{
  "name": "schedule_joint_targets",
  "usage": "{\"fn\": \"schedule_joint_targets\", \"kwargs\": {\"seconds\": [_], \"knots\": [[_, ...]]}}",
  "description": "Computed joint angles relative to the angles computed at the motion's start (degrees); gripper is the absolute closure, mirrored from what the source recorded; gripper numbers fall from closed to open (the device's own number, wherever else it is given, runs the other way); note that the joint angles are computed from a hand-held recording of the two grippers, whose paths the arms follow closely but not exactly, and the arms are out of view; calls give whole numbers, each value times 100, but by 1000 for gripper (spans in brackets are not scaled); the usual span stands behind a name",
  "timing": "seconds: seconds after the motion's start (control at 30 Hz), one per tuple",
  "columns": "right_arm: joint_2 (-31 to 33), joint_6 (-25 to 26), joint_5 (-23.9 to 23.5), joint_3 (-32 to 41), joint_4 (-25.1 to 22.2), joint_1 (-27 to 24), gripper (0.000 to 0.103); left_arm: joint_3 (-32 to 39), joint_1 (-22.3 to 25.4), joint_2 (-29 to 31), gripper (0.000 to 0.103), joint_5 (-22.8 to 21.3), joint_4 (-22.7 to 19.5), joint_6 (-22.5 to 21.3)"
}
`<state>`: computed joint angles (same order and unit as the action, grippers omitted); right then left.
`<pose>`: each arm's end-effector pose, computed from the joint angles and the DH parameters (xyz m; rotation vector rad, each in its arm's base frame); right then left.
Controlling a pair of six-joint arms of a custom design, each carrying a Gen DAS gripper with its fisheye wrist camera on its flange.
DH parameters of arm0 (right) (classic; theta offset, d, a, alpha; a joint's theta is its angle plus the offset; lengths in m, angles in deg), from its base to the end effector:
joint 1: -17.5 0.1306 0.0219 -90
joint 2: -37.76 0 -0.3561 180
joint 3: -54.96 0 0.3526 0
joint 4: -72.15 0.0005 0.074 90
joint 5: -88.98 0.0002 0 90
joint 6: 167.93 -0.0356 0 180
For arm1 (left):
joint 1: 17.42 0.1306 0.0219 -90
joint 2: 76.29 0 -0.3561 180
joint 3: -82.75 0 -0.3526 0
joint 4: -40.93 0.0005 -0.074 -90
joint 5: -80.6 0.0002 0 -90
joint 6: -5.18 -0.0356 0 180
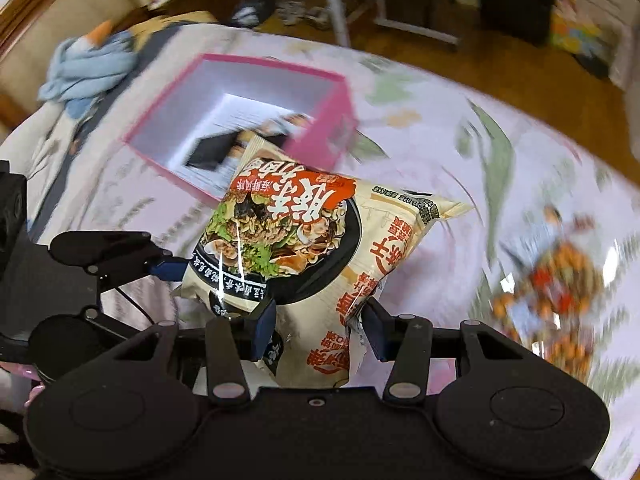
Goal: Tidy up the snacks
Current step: 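Lift the noodle packet with both grippers over the pink box and release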
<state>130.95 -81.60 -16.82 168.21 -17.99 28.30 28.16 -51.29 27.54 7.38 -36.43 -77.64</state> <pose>0.4006 0.0858 0.5052 -0.2421 2.7886 0.4471 0.4054 -0.2851 0.5166 0.7177 2.5121 -0.6422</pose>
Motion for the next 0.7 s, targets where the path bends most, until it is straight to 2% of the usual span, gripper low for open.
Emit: {"fn": "schedule_joint_targets", "kwargs": {"seconds": [0.07, 0.17, 0.23, 0.33, 0.57, 0.7], "knots": [[257, 20, -54, 432, 35, 133, 50, 33, 246, -41, 37, 104, 40, 74], [516, 46, -104, 786, 283, 323, 58, 117, 636, -20, 37, 310, 31, 99], [729, 3, -196, 1023, 364, 410, 64, 210, 908, 41, 37, 438, -45, -4], [1119, -34, -270, 1407, 459, 546, 68, 361, 1199, 173, 37, 515, -143, -122], [2142, -194, -50, 2379, 488, 898, 69, 928, 1631, 808, 37, 225, -343, -500], [2659, -700, -312, 2685, 632, 873, 69, 1583, 1781, 1407, 37, -22, -538, -758]]}}
